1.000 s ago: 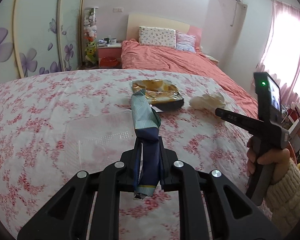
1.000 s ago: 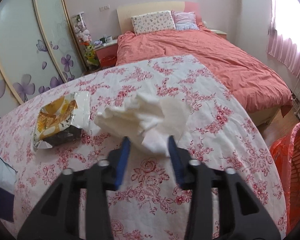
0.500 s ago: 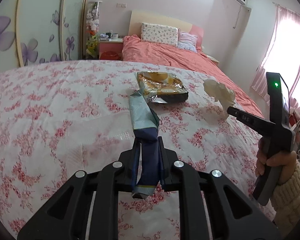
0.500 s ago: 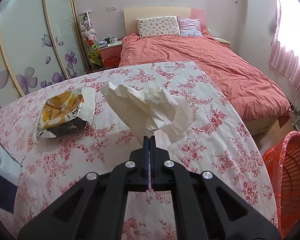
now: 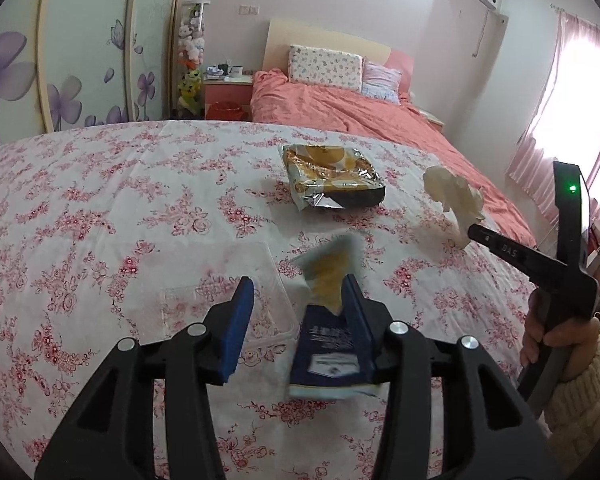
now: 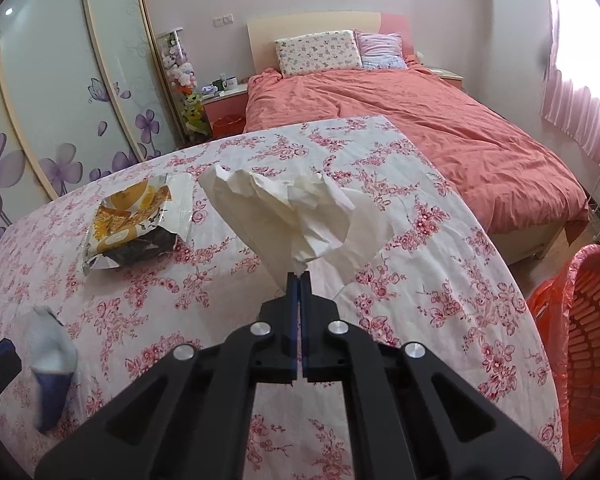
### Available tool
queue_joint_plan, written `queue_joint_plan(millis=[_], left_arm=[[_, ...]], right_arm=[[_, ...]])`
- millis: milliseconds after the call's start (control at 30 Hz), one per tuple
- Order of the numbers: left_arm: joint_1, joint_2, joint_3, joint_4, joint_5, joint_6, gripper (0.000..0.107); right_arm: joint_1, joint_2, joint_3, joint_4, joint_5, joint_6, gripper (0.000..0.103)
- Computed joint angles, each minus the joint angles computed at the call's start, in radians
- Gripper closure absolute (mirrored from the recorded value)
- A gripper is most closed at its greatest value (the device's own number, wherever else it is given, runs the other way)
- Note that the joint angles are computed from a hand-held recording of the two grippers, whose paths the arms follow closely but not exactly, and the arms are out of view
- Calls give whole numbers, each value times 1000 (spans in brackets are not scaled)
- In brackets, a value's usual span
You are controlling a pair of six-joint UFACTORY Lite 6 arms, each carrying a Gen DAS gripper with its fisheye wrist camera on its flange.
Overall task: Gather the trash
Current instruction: 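Grasp the white tissue with the right tool while the left tool regrips the pouch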
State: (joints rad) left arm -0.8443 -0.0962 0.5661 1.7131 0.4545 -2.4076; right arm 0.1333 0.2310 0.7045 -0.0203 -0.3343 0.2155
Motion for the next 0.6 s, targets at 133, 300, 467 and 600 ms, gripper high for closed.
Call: queue_joint_plan(millis=[133,300,467,600], left_arm=[[-40,14,24,-20,18,20,61],[-90,64,79,-52,30,59,61],[-120,184,204,-147,32,156,60],[-123,318,324,-263,32,279,60]], right_arm=[[-6,-18,-10,-22,6,17,101],[-26,-60,-44,-66,5,51,101],[-61,-100,-83,-100,6,67,101],[-104,-133,-115,-174,5,122,101]])
